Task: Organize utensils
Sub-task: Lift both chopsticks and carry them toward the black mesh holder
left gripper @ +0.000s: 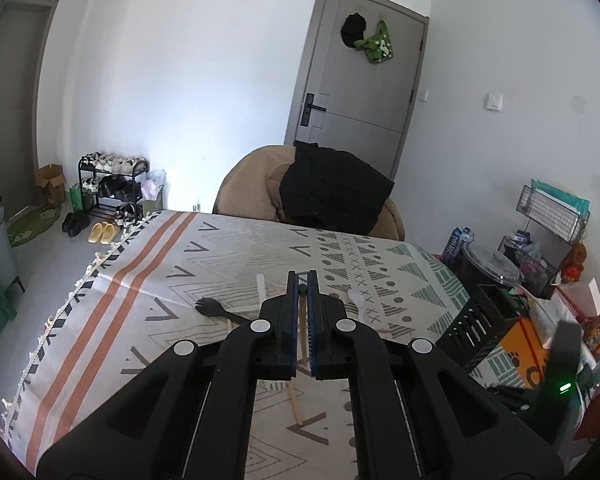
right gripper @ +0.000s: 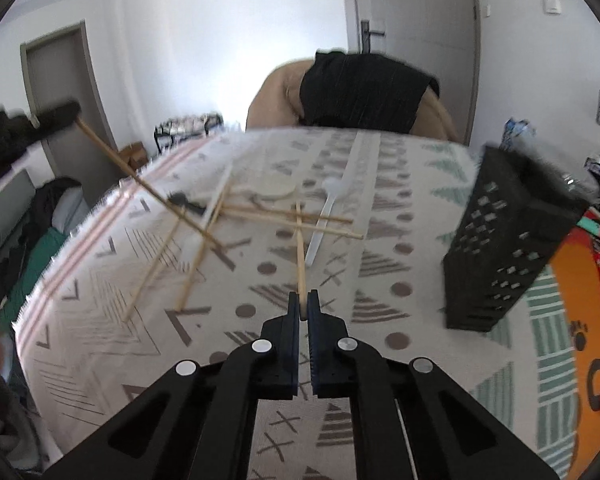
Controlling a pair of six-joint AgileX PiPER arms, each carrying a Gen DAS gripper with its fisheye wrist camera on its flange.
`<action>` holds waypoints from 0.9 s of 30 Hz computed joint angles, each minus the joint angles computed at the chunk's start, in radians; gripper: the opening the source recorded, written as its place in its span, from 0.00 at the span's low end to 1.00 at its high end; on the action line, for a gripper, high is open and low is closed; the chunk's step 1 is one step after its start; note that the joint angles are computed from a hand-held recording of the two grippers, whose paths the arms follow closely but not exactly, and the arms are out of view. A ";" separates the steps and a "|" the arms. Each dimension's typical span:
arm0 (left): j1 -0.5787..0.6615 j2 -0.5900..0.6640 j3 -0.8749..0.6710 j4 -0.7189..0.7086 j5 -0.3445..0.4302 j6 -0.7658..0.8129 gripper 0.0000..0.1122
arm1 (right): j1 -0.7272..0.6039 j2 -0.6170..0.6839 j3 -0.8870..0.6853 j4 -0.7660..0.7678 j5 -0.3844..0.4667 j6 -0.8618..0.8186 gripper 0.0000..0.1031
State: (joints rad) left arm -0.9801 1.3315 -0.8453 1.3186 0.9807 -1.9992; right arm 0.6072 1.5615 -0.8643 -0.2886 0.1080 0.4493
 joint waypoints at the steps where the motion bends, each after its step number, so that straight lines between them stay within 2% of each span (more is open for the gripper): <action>1: -0.001 0.003 -0.005 0.000 -0.002 0.005 0.04 | -0.005 -0.021 0.006 -0.007 0.000 0.008 0.05; 7: 0.006 0.008 -0.030 0.019 -0.033 0.028 0.04 | -0.033 -0.153 0.024 0.007 0.017 -0.006 0.05; 13: 0.035 0.009 -0.060 0.037 -0.075 0.061 0.04 | -0.036 -0.266 0.013 -0.207 0.054 0.207 0.05; 16: 0.053 0.016 -0.084 0.048 -0.099 0.079 0.04 | -0.043 -0.305 0.002 -0.256 0.077 0.244 0.04; 27: 0.082 0.082 -0.209 0.085 -0.157 0.116 0.04 | -0.134 -0.463 -0.007 -0.183 0.176 0.131 0.05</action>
